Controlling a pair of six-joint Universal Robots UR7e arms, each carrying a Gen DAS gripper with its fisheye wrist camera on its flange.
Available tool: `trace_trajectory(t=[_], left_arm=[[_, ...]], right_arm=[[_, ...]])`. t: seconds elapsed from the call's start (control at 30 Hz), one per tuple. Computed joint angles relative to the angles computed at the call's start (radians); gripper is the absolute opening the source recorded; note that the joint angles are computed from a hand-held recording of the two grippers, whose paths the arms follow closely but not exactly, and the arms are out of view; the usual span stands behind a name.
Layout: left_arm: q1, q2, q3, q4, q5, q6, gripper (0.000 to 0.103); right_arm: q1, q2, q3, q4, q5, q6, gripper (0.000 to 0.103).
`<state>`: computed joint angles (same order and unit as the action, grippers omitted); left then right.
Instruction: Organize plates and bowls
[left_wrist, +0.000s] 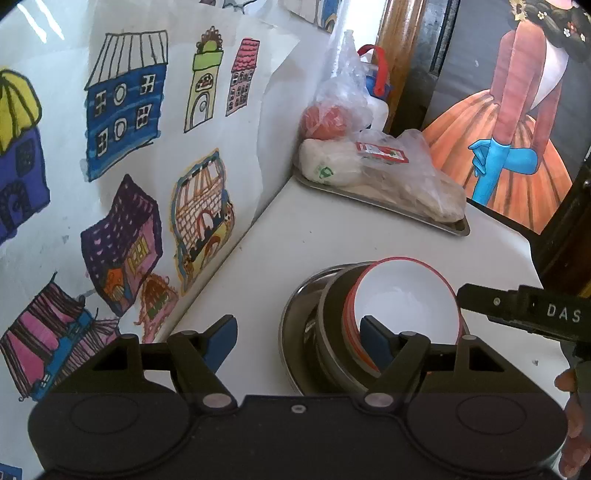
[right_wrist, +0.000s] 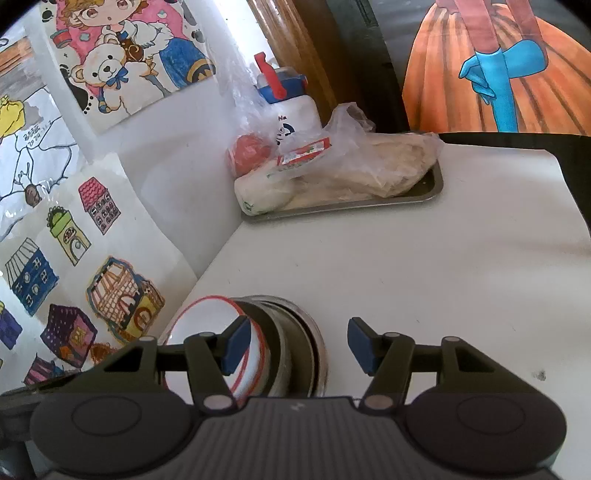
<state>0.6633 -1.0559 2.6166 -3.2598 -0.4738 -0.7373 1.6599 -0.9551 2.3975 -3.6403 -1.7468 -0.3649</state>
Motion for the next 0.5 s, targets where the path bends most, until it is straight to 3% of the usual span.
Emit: trace_trajectory(t=[0.5], left_arm=[[0.008, 0.01, -0.003, -0.05, -0.007, 0.041, 0.077]], right_arm=[[0.001, 0.035, -0.048, 0.036, 0.013, 0.009, 0.066]])
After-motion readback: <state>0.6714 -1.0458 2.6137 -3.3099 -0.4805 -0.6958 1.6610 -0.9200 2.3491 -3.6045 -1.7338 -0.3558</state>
